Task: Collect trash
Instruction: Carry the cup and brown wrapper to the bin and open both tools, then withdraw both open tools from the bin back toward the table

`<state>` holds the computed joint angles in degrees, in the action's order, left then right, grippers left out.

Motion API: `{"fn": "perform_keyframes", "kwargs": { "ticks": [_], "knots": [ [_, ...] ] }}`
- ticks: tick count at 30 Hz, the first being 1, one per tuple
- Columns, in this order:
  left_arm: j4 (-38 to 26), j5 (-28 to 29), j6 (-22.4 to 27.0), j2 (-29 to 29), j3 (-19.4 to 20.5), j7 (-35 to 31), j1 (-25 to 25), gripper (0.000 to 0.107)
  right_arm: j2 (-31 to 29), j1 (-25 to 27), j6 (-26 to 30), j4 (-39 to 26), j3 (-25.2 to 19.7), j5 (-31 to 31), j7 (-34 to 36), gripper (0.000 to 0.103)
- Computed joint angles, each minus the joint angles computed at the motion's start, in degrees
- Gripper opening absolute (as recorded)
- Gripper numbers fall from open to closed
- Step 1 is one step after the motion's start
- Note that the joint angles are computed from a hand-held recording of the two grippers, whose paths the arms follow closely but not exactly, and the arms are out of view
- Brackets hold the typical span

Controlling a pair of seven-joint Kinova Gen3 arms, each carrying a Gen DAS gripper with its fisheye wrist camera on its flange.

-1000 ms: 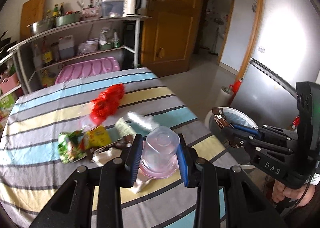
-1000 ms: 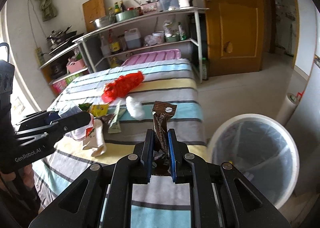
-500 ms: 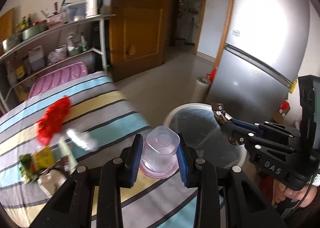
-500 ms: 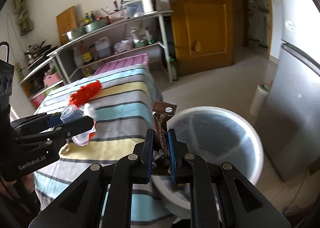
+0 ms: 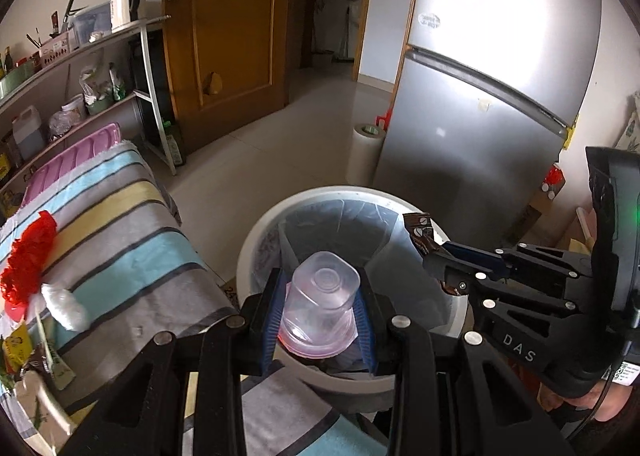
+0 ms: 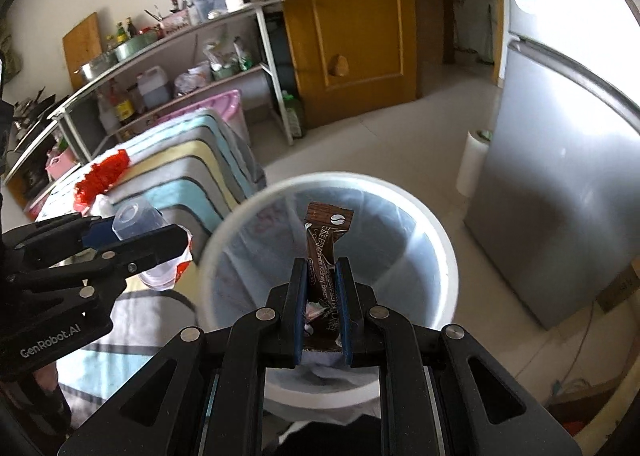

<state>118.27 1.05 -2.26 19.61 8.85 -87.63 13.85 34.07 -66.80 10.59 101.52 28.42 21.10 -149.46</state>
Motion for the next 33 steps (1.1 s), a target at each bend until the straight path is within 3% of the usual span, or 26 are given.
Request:
{"fn": "perform_keyframes", "kwargs": {
  "ticks": [4, 12, 14, 17, 19, 33],
  "knots": [
    [-2.0, 0.3, 1.63, 1.89, -1.1, 0.14, 1.68, 0.035, 0.97, 2.97, 1.74, -1.34, -2.69, -0.33, 0.86, 0.015],
    [-4.13, 0.51, 3.35, 3.89, 1.08, 0.23, -0.25, 0.035, 2.36, 6.16, 4.76, -2.95, -5.96, 1.09, -0.29, 0.016],
    [-4.22, 0.6, 3.42, 3.88, -0.11, 0.33, 0.64, 0.046, 2.34, 6.61, 5.05, -3.06, -6.7, 1.81, -0.46, 0.017],
    [-3.92, 0.84, 3.05, 3.9, 2.23, 0.38, -1.73, 0.053, 2.71, 5.58, 5.96, -3.48, -6.04, 3.36, -1.84, 0.025],
    [-3.98, 0.94, 3.25, 3.77, 1.32, 0.55, -1.03, 0.057, 2.8, 4.8, 5.63, -3.23, -5.27, 4.46, -3.29, 0.042],
    [0.2, 1.21, 0.34, -0.51, -1.97, 1.74, 0.21, 0.063, 1.45, -0.37, 5.7, -2.55, -1.68, 11.01, -11.84, 0.044]
  ]
}}
